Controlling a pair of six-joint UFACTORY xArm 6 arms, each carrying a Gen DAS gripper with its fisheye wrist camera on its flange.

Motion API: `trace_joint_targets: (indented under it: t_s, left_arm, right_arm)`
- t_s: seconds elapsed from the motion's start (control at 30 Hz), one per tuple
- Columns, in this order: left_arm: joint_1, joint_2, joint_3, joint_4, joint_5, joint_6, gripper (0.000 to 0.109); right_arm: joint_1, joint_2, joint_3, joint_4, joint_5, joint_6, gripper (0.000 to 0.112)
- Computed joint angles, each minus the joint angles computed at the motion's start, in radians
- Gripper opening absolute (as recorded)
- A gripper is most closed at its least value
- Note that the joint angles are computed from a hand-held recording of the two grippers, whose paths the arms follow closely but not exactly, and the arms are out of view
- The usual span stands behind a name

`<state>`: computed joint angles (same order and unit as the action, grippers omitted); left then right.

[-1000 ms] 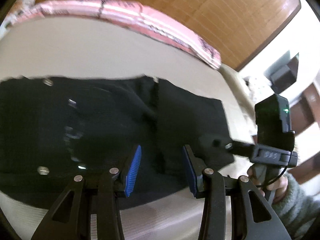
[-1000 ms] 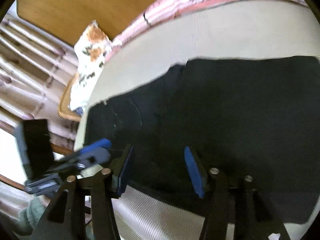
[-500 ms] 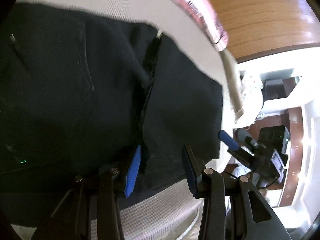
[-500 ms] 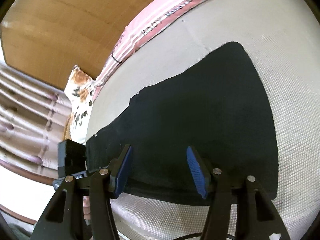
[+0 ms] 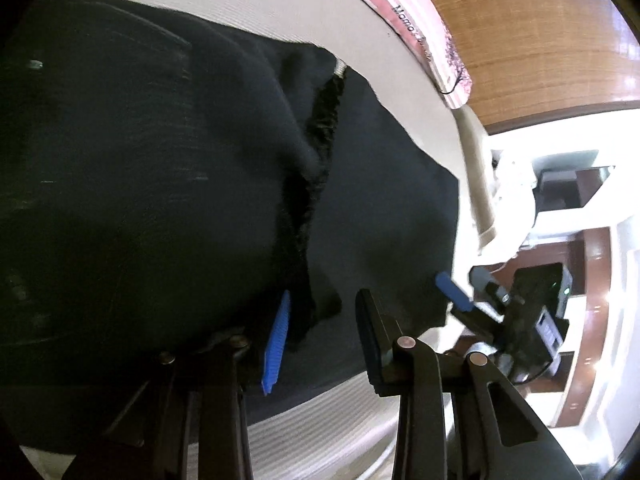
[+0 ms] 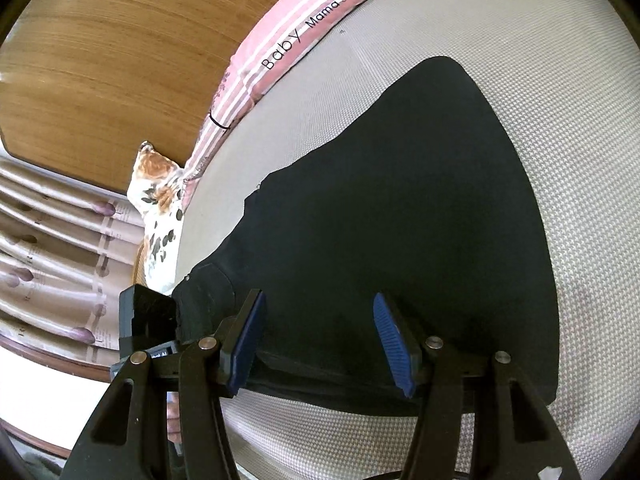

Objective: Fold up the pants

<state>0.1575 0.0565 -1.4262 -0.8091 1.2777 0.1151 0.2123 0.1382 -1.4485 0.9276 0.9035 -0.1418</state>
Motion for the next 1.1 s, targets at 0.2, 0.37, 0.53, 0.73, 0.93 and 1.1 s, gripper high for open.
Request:
trace_joint_targets:
  t_s: [0.2,0.37,0.53,0.73,0.93,1.1]
  left_arm:
    - [0.019,-0.002,0.013,-0.013,0.013,0.03,0.035]
    - [-0.013,0.059,-0.036,-0.061,0.002,0.047,0.035]
    - [-0.05,0.084,-0.076,-0.023,-0.035,0.041,0.009]
    - [-0.078,-0.038,-0.001,0.043,-0.132,0.091,0.006]
    - [-0.092,-0.098,0.066,0.178,-0.135,0.094,0.006]
    - [-0.109,-0.079,0.084,0.226,-0.174,0.062,0.009]
  right_arm:
    - [0.003,0.009,-0.005,0.002,0.002,0.008,0.055]
    - [0.009,0.014,-0.008,-0.007,0.003,0.01,0.055]
    - [0.011,0.016,-0.008,-0.043,-0.011,0.034,0.055]
    - [0.013,-0.001,-0.002,-0.146,-0.02,0.073,0.053]
    - [0.031,-0.015,0.007,-0.275,-0.013,0.093,0.056]
    - [0.041,-0.001,-0.002,-0.324,-0.003,0.096,0.056]
